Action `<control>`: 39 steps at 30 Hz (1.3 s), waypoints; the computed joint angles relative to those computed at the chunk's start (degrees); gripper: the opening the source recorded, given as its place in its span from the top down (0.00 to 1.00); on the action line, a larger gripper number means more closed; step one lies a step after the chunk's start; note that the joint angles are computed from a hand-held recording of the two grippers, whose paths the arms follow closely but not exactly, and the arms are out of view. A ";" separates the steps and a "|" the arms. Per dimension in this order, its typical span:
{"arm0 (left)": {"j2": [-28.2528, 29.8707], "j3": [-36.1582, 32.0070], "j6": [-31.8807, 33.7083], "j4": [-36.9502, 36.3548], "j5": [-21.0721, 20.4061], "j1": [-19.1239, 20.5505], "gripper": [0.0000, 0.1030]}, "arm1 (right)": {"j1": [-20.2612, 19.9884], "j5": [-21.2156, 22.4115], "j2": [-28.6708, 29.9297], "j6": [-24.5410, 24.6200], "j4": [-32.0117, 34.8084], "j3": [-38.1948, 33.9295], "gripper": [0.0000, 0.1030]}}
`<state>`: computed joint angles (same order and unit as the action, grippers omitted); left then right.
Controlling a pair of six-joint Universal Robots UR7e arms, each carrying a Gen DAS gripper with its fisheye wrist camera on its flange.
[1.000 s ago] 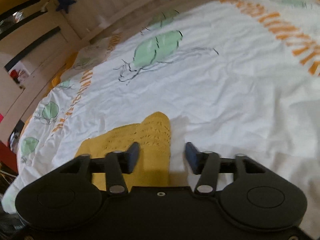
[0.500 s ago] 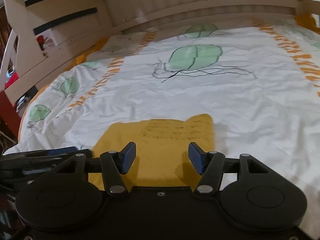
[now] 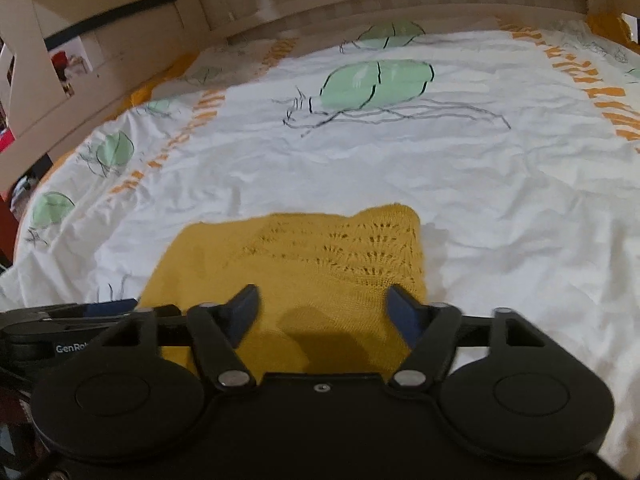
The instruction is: Fold small clothes
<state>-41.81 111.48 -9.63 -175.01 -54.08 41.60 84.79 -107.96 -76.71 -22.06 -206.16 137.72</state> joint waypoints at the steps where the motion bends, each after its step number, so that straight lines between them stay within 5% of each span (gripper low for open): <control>1: -0.28 0.01 -0.06 0.33 -0.29 -0.15 0.25 | 0.34 -0.39 -0.11 -0.15 -0.69 0.16 0.12; 3: -0.55 0.31 0.29 0.27 0.24 -0.77 0.05 | 1.00 -0.85 -0.41 -0.25 -2.39 0.64 0.08; 5: -0.63 0.88 1.08 -0.94 1.47 -1.63 0.00 | 1.50 -1.49 -0.87 0.07 -3.36 1.10 0.00; 14: -2.05 2.04 1.20 0.03 7.36 -5.34 0.00 | 4.75 -6.10 -1.91 1.34 -8.89 3.09 0.00; 22: -5.56 4.03 0.33 3.74 5.19 -8.02 0.01 | 8.48 -11.74 -2.00 2.98 -11.29 4.55 0.00; 31: -5.83 4.84 -3.44 10.59 16.92 -14.23 0.01 | 12.32 -17.71 -3.78 4.14 -10.23 6.04 0.00; 39: -7.38 4.16 -11.28 21.78 17.36 -15.64 0.01 | 13.30 -15.68 -7.14 5.99 -7.75 8.68 0.00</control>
